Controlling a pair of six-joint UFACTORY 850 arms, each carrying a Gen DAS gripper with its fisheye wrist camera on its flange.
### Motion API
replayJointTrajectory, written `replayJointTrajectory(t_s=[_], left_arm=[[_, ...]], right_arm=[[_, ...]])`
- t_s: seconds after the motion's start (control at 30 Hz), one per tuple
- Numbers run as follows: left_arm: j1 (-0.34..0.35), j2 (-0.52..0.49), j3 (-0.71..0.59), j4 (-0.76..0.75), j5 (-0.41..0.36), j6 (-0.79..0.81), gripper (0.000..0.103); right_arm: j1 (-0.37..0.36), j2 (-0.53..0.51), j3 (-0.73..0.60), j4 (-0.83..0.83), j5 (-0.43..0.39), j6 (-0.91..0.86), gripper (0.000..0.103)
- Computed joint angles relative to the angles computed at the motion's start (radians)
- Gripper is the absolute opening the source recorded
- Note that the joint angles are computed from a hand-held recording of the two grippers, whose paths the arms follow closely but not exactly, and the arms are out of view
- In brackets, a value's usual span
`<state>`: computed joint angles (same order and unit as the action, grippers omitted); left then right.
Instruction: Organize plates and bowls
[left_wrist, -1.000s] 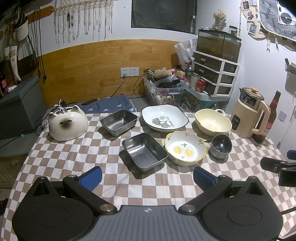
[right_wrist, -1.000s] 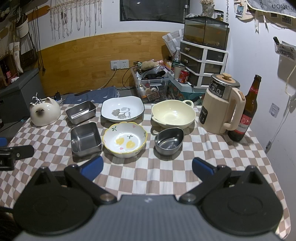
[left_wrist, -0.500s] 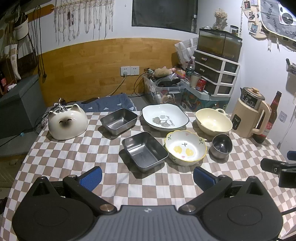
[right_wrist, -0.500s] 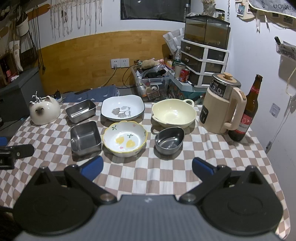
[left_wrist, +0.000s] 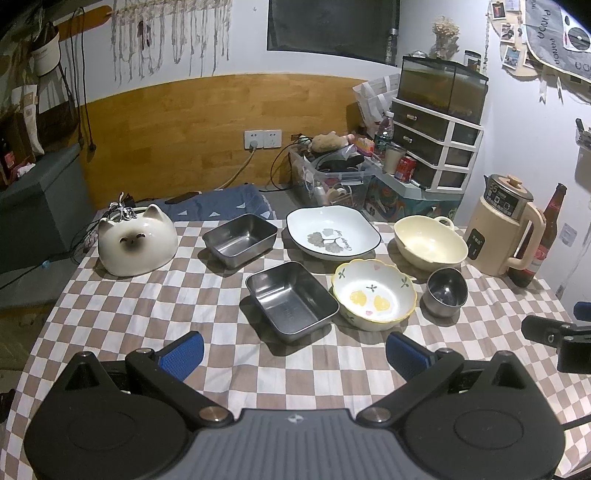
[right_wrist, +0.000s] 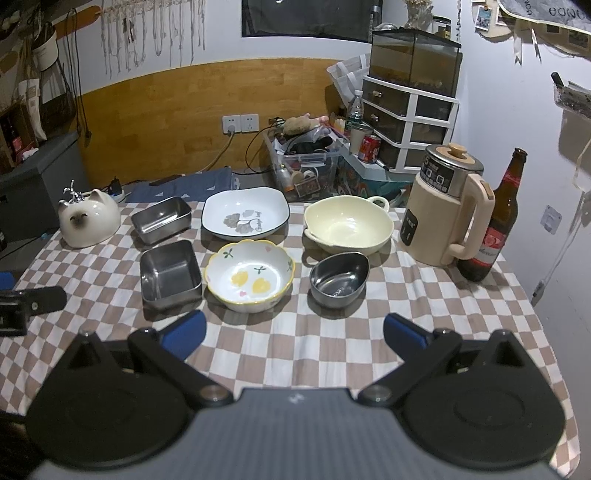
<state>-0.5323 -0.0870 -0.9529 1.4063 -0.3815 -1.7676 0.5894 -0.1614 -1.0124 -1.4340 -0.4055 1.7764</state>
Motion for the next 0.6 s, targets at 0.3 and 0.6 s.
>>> replayJointTrajectory(t_s=[0.3, 0.6], left_arm=[[0.020, -0.035, -0.042, -0.109, 0.015, 0.100, 0.103], [0.062, -0.126, -0.130, -0.213, 0.031, 0.199, 0.103]], right_arm=[[-0.027, -0.035, -0.036, 0.035, 0.041, -0.045, 0.103], [-0.070, -0.107, -0.106, 0.041, 0.081, -0.086, 0.103]])
